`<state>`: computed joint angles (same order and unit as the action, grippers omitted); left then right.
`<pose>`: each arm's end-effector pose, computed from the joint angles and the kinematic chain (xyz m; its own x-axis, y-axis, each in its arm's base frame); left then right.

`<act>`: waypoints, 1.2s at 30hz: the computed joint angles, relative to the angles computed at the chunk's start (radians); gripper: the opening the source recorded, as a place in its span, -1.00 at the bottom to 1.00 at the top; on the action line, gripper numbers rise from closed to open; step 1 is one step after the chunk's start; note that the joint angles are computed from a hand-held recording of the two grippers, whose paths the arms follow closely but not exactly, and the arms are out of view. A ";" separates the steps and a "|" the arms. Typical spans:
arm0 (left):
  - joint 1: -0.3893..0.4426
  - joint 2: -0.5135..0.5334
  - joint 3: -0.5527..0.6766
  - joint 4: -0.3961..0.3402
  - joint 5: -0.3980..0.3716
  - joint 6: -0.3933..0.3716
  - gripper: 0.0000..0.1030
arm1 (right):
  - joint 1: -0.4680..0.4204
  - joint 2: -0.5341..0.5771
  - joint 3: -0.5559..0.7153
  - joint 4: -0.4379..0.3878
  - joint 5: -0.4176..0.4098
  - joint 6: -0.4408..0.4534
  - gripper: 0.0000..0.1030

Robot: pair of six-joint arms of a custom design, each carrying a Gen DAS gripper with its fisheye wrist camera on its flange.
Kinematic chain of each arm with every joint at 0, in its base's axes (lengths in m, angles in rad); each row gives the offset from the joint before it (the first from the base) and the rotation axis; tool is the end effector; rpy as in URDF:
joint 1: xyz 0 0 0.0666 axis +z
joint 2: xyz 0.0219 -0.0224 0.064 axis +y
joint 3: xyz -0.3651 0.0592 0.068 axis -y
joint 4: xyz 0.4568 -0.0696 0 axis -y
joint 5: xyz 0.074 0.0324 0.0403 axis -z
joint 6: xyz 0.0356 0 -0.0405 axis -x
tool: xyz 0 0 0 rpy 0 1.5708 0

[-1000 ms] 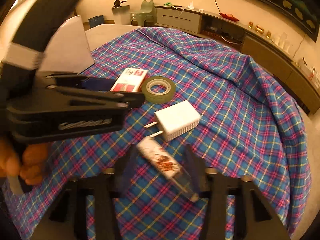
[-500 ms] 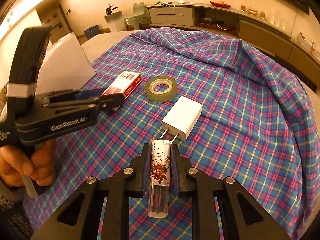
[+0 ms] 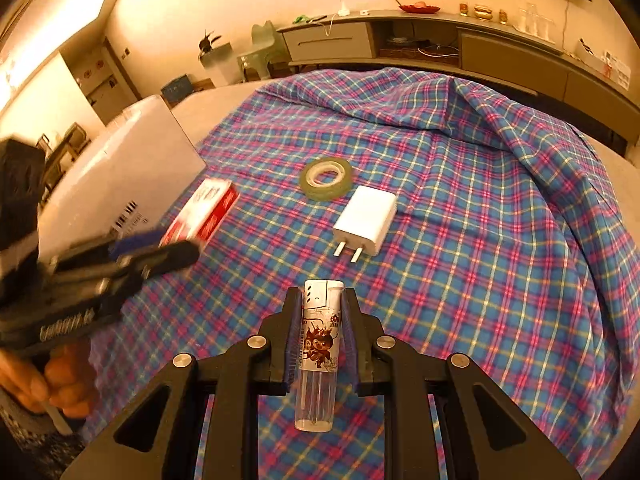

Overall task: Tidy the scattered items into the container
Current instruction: 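Grasp the red staple box with the left tool while the right tool grasps the lighter, then carry the staple box in the left tool while the right tool carries the lighter toward the box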

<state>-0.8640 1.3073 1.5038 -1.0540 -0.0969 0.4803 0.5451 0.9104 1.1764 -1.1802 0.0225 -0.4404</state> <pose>0.3348 -0.3873 0.5071 -0.7662 0.1891 -0.6141 0.4079 0.8816 -0.2374 0.3077 0.1852 0.4938 -0.8286 -0.0040 -0.5598 -0.1696 0.9548 0.2441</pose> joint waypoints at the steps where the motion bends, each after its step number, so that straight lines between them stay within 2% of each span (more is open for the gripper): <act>1: -0.006 -0.012 -0.006 -0.001 -0.004 -0.003 -0.25 | 0.006 -0.003 0.000 0.006 0.001 -0.012 -0.59; 8: -0.047 -0.128 -0.079 -0.017 -0.048 -0.018 -0.25 | 0.065 -0.014 0.000 0.033 0.034 -0.103 -0.59; 15: -0.079 -0.205 -0.121 -0.036 -0.040 -0.024 -0.25 | 0.134 -0.101 -0.042 0.073 0.096 -0.295 -0.59; 19: -0.092 -0.242 -0.138 -0.038 -0.034 -0.026 -0.25 | 0.202 -0.136 -0.065 0.085 0.139 -0.389 -0.59; 30: -0.096 -0.373 -0.197 -0.052 -0.045 -0.006 -0.25 | 0.394 -0.106 -0.009 0.068 0.281 -0.472 -0.59; 36: -0.077 -0.427 -0.210 -0.054 -0.035 0.011 -0.25 | 0.462 -0.055 0.055 0.060 0.328 -0.468 -0.59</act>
<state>-0.9411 0.8802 1.2938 -1.1075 -0.1323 0.4918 1.0067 0.8550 1.2310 -1.1203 0.3507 -0.9081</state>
